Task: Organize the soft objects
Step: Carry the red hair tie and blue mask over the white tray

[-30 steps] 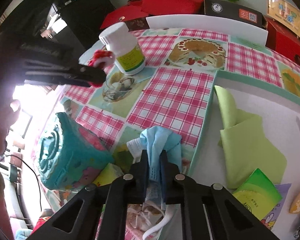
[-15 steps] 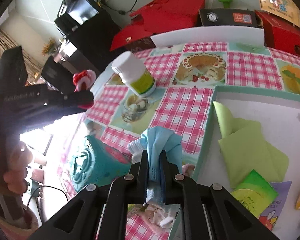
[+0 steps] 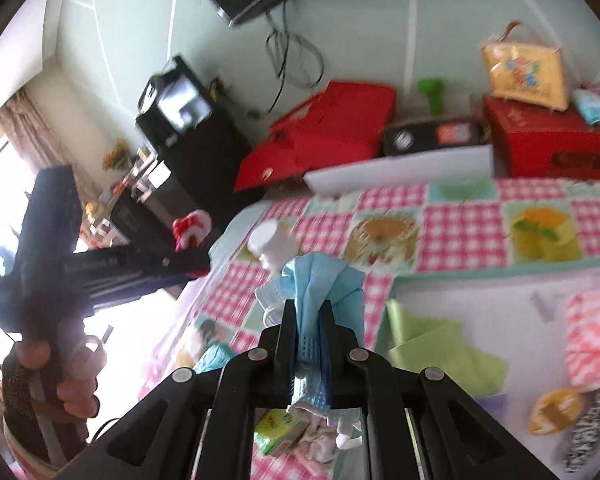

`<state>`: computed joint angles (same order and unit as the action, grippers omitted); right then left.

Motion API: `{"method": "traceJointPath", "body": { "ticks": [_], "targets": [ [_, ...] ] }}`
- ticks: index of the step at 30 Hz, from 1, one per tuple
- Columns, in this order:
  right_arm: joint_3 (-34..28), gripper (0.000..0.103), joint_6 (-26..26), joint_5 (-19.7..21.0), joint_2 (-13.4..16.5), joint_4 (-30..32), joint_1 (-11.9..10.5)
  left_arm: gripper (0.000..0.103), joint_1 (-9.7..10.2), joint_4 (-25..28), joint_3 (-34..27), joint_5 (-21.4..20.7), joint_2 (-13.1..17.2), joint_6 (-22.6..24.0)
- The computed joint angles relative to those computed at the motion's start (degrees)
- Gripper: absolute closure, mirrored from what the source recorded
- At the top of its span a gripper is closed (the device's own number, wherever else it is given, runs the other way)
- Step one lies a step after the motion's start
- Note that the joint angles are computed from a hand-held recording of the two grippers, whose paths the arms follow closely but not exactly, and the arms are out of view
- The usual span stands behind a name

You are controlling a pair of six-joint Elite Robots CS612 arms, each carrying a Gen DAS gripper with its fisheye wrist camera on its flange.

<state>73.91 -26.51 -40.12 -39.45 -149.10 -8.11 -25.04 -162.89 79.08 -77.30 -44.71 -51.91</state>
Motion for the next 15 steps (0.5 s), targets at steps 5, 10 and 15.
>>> {"method": "traceJointPath", "body": {
  "ticks": [5, 10, 15],
  "targets": [
    [-0.46, 0.093, 7.62, -0.52, 0.5, -7.2, -1.62, 0.074, -0.89, 0.07, -2.87, -0.19, 1.25, 2.65],
    [-1.19, 0.093, 14.68, -2.93, 1.04, -13.01, -3.47, 0.074, -1.75, 0.6, -6.12, -0.88, 3.24, 4.91],
    [-2.11, 0.093, 20.35, -5.32, 1.7, -16.93, -4.85, 0.074, -2.31, 2.61, -10.51, -2.26, 6.09, 5.79]
  ]
}}
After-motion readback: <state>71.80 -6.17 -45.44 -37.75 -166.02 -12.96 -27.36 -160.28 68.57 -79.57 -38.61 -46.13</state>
